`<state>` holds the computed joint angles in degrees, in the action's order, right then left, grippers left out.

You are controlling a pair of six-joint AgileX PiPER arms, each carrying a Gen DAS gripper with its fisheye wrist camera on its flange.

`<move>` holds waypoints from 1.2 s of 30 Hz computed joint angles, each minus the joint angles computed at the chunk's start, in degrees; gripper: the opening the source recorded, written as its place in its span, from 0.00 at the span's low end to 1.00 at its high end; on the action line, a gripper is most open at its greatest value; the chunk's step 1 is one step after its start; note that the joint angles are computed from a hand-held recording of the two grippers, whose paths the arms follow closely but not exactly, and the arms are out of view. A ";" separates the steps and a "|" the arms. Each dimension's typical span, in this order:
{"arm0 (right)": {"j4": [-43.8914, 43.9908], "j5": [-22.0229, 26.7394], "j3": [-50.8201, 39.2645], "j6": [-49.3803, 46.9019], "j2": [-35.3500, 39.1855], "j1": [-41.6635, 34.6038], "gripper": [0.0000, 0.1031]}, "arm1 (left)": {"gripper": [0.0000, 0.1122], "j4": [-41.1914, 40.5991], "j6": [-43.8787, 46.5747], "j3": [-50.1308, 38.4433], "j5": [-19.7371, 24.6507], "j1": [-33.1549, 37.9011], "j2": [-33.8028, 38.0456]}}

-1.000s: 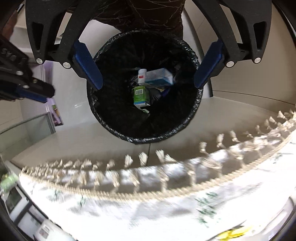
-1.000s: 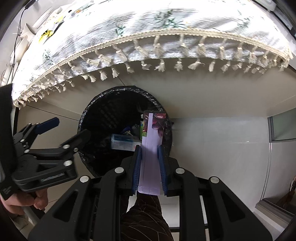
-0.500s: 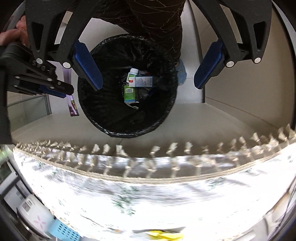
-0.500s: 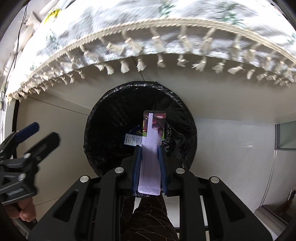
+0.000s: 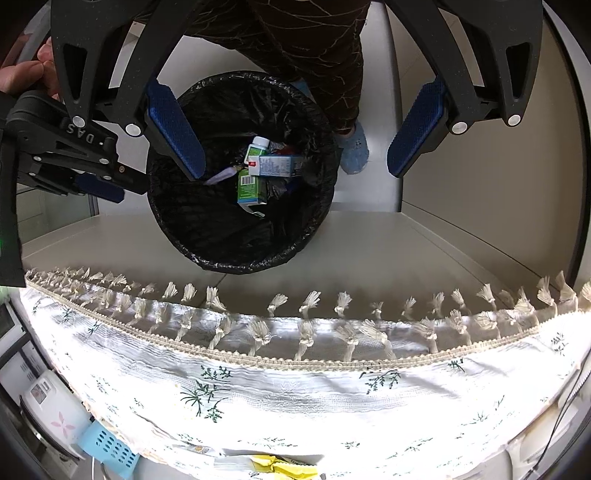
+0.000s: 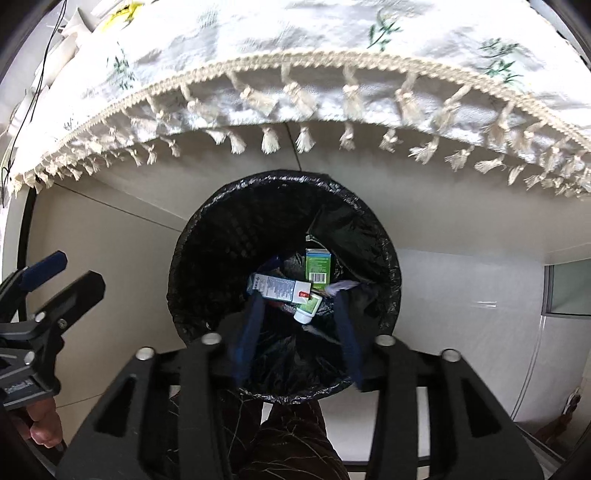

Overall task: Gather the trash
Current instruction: 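Raise both tools back up over the table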

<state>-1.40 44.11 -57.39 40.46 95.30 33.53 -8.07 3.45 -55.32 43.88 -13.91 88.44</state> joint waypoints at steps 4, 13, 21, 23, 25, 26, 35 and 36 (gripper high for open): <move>-1.82 1.73 -0.19 0.88 -2.64 -0.61 0.58 | 0.86 -0.57 -0.24 -0.64 0.46 -0.42 0.02; -8.77 9.30 -4.96 4.19 -8.46 -0.93 0.84 | 0.86 -2.26 0.34 -6.69 5.18 -0.03 -0.20; -12.42 14.65 -12.66 4.17 -9.79 -2.21 0.90 | 0.86 -1.58 -0.45 -14.49 9.62 0.70 0.88; -11.99 15.58 -14.98 2.83 -9.14 -3.17 0.90 | 0.86 -1.65 -0.41 -17.22 11.02 1.15 1.70; -11.63 17.14 -17.95 1.51 -7.95 -4.01 0.90 | 0.86 -1.66 -0.28 -19.84 12.07 1.53 2.77; -11.43 17.68 -19.31 0.89 -7.37 -4.51 0.90 | 0.86 -1.74 -0.15 -21.23 12.56 1.79 3.34; -10.89 20.56 -29.78 -2.62 -0.97 -7.28 0.90 | 0.86 -1.70 0.41 -37.61 18.39 3.75 12.34; -10.56 21.01 -31.64 -3.31 0.23 -7.88 0.90 | 0.86 -1.63 0.54 -39.81 19.17 3.87 13.70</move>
<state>-11.96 65.12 -89.03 37.16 95.53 25.65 -9.70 3.99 -95.13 63.05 -10.04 102.14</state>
